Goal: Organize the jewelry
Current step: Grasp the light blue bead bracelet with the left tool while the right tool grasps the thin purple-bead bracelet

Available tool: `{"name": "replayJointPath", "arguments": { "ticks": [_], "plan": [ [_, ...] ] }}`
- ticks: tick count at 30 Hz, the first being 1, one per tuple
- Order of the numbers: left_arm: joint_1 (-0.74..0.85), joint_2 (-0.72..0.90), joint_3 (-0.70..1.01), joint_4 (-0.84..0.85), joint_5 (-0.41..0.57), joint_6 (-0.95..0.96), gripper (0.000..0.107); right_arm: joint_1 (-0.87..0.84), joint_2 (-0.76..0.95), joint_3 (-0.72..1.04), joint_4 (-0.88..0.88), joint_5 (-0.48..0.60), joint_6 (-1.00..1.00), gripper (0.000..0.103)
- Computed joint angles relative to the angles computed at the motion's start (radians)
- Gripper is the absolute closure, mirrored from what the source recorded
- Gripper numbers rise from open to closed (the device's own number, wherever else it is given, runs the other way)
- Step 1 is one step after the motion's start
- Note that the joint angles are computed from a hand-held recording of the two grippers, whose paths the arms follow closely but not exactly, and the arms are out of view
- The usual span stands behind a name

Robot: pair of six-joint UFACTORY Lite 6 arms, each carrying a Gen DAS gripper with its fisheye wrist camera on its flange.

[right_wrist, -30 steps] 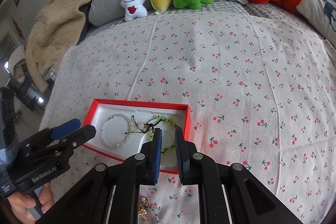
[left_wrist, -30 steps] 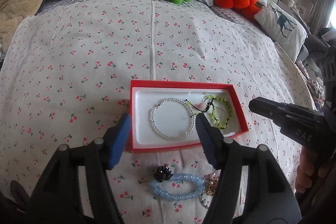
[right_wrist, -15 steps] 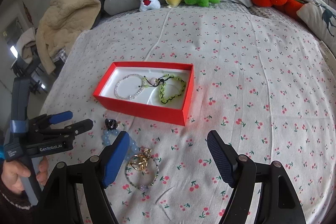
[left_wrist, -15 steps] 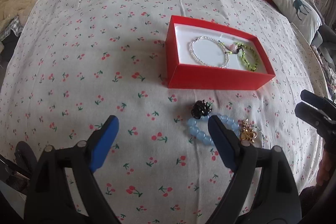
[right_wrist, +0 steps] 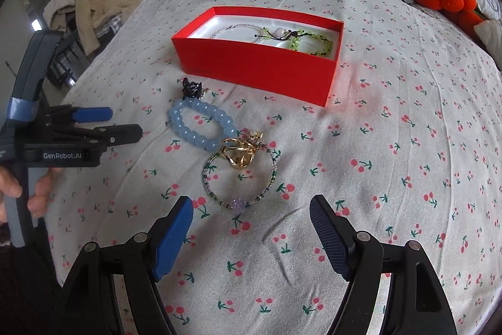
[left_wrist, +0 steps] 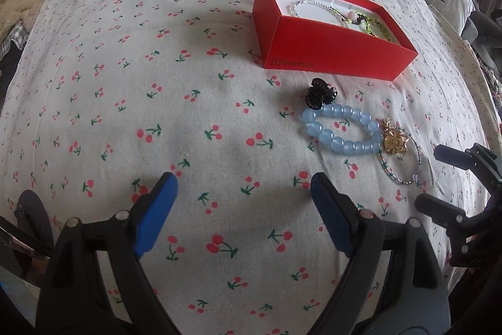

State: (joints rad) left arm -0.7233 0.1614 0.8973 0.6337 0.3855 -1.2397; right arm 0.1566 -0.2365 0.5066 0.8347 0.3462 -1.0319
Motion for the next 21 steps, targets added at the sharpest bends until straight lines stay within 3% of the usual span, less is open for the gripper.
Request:
{"name": "replayJointPath", "arguments": {
  "ticks": [6,14,21],
  "plan": [
    [0.004,0.001,0.002,-0.013,-0.026,0.014,0.02,0.121,0.088,0.016,-0.065,-0.096,0.072,0.024],
    [0.011,0.011,0.005,-0.013,-0.037,0.013,0.02,0.144,0.182,0.074,0.141,-0.148,-0.123,0.022],
    [0.008,0.012,0.012,-0.041,-0.057,0.032,0.02,0.111,0.186,0.087,0.17,-0.124,-0.174,0.048]
  ]
}}
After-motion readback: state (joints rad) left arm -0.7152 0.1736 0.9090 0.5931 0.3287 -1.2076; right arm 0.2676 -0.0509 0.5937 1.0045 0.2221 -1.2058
